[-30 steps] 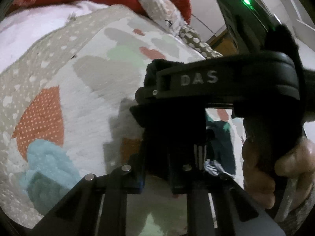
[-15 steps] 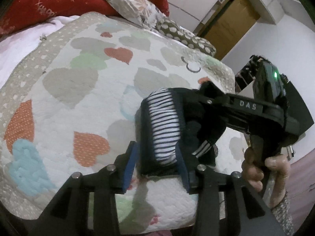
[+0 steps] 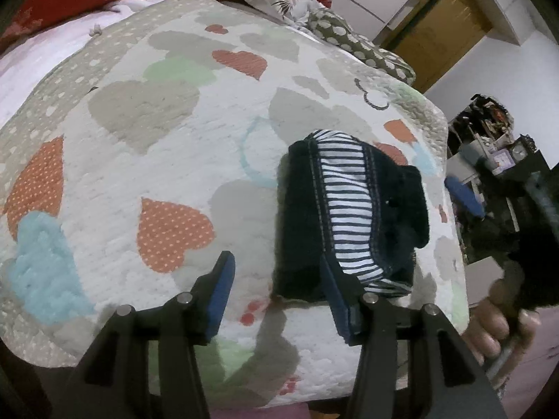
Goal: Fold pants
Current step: 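Pat and square the folded bundle edges with both grippers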
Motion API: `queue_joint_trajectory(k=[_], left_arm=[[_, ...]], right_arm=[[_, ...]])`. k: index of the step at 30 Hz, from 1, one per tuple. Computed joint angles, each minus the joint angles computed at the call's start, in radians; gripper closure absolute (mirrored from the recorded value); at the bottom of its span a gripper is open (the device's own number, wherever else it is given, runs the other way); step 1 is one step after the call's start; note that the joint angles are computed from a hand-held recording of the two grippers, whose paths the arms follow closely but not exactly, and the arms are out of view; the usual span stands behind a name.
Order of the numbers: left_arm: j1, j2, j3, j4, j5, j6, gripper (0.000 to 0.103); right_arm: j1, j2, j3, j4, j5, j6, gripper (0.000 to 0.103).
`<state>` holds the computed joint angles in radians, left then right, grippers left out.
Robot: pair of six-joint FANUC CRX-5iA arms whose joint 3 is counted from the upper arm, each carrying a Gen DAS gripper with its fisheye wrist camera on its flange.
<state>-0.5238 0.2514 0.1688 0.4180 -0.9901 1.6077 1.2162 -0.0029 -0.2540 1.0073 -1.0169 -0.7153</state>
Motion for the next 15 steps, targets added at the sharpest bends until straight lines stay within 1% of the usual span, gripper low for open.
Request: queue_joint_trajectory(k=[2, 3, 4, 5, 7, 8, 10, 12, 15], left_arm=[[-0.002, -0.002, -0.001, -0.009, -0.001, 0.001, 0.053], [-0.003, -0.003, 0.0, -0.015, -0.005, 0.004, 0.052], [-0.003, -0.004, 0.0, -0.018, -0.007, 0.006, 0.052], [-0.001, -0.008, -0.004, -0.018, -0.009, 0.007, 0.052], [0.002, -0.014, -0.01, -0.018, -0.008, 0.006, 0.049], [0.005, -0.021, -0.016, -0.021, -0.006, 0.006, 0.047], [0.009, -0.03, -0.025, -0.027, -0.001, 0.007, 0.046], [0.013, -0.033, -0.031, -0.025, 0.001, 0.006, 0.046], [0.017, -0.032, -0.036, -0.015, -0.004, 0.011, 0.046]], right_arm=[[-0.029, 0.0, -0.019, 0.074, 0.126, -0.007, 0.04], [-0.044, 0.008, -0.017, 0.083, 0.188, 0.008, 0.04], [-0.062, 0.027, -0.002, 0.068, 0.253, 0.046, 0.04], [-0.066, 0.049, 0.021, 0.037, 0.271, 0.082, 0.04], [-0.07, 0.093, 0.072, -0.057, 0.273, 0.167, 0.04], [-0.072, 0.106, 0.082, -0.094, 0.267, 0.185, 0.041], [-0.066, 0.114, 0.077, -0.126, 0.235, 0.162, 0.041], [-0.059, 0.104, 0.046, -0.115, 0.208, 0.106, 0.042], [-0.046, 0.058, -0.036, -0.027, 0.207, -0.033, 0.042]])
